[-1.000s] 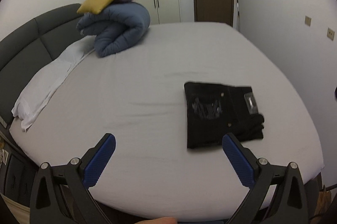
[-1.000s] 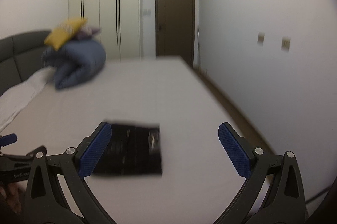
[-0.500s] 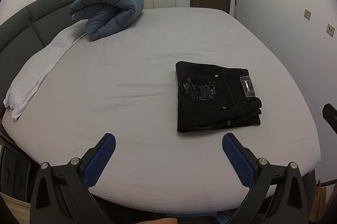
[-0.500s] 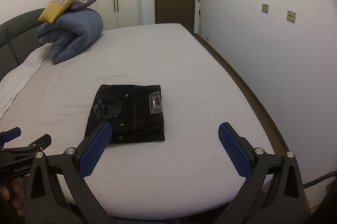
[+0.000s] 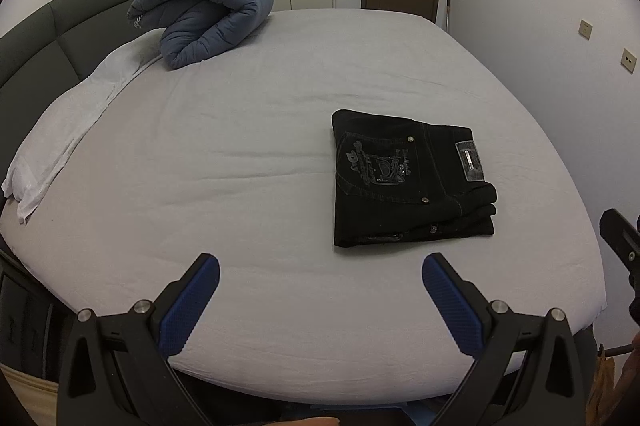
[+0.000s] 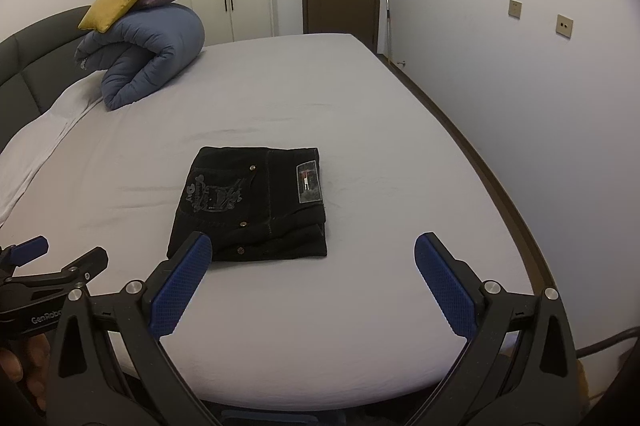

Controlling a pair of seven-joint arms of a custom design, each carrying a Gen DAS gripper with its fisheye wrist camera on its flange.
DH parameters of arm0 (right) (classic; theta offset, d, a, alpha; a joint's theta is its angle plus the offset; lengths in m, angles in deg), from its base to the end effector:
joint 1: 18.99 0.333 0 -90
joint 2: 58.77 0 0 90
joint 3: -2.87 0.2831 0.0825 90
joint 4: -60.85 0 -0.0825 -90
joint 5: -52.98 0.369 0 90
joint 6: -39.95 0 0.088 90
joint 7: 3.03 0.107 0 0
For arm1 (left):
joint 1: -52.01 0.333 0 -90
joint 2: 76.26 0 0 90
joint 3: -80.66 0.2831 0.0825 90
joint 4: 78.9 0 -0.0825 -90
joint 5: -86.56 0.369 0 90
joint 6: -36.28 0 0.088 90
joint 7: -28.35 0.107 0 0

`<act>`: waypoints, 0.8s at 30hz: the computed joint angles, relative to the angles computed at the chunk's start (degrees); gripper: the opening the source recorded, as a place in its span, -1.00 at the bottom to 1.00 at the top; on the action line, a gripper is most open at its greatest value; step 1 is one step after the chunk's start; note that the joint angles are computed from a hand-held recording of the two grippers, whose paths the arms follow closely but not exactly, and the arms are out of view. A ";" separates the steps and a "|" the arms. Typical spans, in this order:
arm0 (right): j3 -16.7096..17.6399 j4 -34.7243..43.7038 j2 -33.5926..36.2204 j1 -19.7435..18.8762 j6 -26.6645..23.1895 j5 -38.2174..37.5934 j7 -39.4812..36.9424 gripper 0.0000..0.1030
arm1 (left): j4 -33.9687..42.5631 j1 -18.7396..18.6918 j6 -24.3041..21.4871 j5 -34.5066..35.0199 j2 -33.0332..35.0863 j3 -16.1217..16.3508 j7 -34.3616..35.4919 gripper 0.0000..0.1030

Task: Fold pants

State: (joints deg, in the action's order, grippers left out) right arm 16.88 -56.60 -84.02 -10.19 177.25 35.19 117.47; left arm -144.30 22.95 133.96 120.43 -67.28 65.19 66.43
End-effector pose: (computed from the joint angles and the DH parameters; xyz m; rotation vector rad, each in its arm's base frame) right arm 0.4230 0.2021 0.6728 -1.7433 1.6922 -0.7936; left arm 0.4599 -0.3528 0.7312 -1.9647 1.6307 -0.5684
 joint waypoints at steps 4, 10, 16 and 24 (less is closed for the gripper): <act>-0.10 0.31 0.63 0.15 0.02 0.10 -0.09 1.00 | 0.13 0.03 0.00 -0.42 0.22 0.02 0.08 1.00; -0.11 0.63 1.31 0.27 0.10 -0.30 0.29 1.00 | 0.11 0.13 0.03 -0.65 0.18 0.09 0.32 1.00; -0.22 0.64 1.47 0.49 0.19 -0.53 0.47 1.00 | 0.26 0.08 -0.07 -0.67 0.30 0.07 0.24 1.00; -0.30 0.69 1.66 0.69 0.21 -0.67 0.73 1.00 | 0.61 0.18 0.11 -0.87 0.43 0.17 0.67 1.00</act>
